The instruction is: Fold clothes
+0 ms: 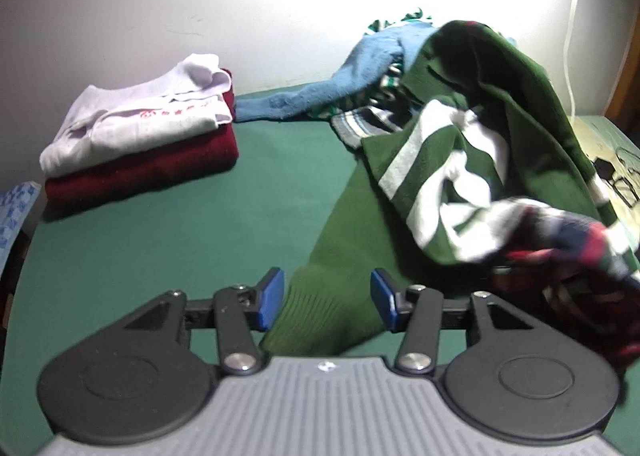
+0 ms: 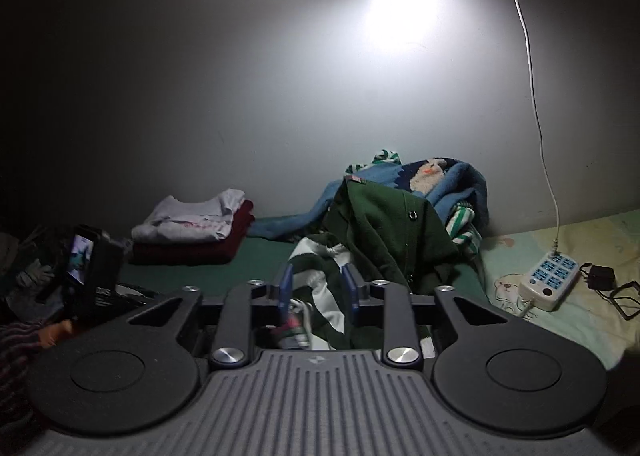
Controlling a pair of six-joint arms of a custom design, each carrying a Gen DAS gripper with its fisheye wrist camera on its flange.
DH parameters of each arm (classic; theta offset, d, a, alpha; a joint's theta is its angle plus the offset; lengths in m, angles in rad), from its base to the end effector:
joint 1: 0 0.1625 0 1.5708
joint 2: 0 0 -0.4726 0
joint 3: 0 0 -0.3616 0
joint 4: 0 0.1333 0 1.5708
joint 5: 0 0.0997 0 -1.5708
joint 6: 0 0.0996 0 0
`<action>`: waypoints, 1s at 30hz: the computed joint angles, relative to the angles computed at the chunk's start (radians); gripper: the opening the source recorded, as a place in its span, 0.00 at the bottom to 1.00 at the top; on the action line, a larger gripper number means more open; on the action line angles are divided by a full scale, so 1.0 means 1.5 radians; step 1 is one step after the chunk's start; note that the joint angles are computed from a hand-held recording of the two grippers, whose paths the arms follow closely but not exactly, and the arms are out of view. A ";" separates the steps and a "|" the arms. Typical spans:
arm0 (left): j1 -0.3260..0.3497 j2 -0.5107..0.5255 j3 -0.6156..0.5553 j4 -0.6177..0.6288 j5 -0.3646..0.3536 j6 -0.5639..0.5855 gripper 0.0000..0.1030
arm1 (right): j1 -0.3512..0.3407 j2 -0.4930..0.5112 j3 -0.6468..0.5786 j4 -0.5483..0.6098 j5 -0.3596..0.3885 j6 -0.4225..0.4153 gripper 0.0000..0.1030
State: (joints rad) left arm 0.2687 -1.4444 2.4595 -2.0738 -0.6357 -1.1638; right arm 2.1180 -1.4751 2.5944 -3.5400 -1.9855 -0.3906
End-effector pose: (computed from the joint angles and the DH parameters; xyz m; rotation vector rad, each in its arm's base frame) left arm -0.2405 -0.2876 0.2237 0.4478 2.2029 -0.8682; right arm 0.2550 -0.2395 0.3223 0.9371 -2.3879 1.1941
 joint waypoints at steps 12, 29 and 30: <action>-0.064 -0.042 0.035 -0.025 -0.067 -0.034 0.83 | -0.029 0.306 -0.002 -0.321 -0.236 -0.173 0.61; -0.014 0.136 -0.072 -0.022 -0.044 0.045 0.86 | -0.122 0.096 0.000 -0.028 -0.044 0.035 0.06; -0.012 0.141 -0.080 -0.009 -0.047 0.038 0.86 | -0.122 0.076 0.005 -0.018 -0.033 0.041 0.06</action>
State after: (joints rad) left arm 0.2506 -1.2329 2.3392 -2.0878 -0.7059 -1.1075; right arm 1.9355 -1.3614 2.6020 -3.5668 -2.0348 -0.3294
